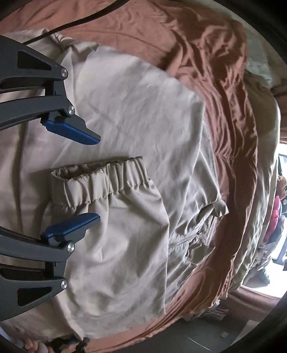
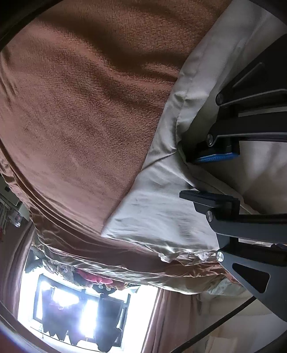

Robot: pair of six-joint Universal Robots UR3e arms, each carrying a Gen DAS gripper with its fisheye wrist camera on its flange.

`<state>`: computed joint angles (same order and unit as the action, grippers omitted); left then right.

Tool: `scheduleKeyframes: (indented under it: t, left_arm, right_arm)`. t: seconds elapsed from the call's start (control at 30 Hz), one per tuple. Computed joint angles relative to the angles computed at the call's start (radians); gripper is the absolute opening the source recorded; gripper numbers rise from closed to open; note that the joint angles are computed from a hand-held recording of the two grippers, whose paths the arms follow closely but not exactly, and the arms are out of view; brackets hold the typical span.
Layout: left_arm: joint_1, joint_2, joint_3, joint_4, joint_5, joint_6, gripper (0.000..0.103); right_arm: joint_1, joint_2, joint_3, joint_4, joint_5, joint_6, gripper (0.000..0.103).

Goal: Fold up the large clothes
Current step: 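Grasp the jacket side edge with the right tool and fold it inward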

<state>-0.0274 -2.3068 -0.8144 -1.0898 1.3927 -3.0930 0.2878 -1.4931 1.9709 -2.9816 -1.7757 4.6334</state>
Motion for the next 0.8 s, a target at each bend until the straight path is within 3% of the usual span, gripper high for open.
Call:
scheduleKeyframes:
  t: [0.07, 0.17, 0.3, 0.4, 0.5, 0.6, 0.63, 0.67, 0.8]
  left_arm:
    - [-0.005, -0.027, 0.036, -0.056, -0.015, 0.018, 0.066]
    - [-0.038, -0.059, 0.048, -0.056, 0.053, 0.038, 0.064]
    - [-0.032, -0.025, -0.02, -0.025, 0.04, 0.036, 0.041]
    - [-0.038, -0.005, -0.022, -0.046, 0.059, 0.043, 0.036]
    - [-0.017, 0.041, -0.072, -0.031, 0.022, 0.05, 0.036]
    - [0.017, 0.111, -0.138, -0.028, -0.028, 0.057, 0.037]
    - [0.026, 0.135, -0.155, -0.032, -0.042, 0.06, 0.037]
    - [0.034, 0.158, -0.172, -0.038, -0.053, 0.066, 0.038]
    - [0.083, 0.308, -0.296, -0.032, -0.109, 0.103, 0.063]
  right_arm:
    - [-0.01, 0.002, 0.014, -0.021, 0.008, -0.009, 0.017]
    - [-0.026, 0.003, 0.028, -0.038, 0.024, -0.01, 0.017]
    - [-0.04, -0.004, 0.034, -0.038, 0.046, 0.018, 0.017]
    - [-0.059, -0.016, 0.052, -0.047, 0.073, 0.031, 0.018]
    - [-0.078, -0.036, 0.099, -0.094, 0.114, 0.055, 0.019]
    - [-0.093, -0.055, 0.125, -0.124, 0.155, 0.038, 0.044]
    - [-0.089, -0.064, 0.13, -0.134, 0.152, 0.03, 0.059]
    - [-0.076, -0.077, 0.125, -0.119, 0.137, 0.024, 0.064]
    - [-0.016, -0.119, 0.101, -0.043, 0.083, -0.011, 0.064]
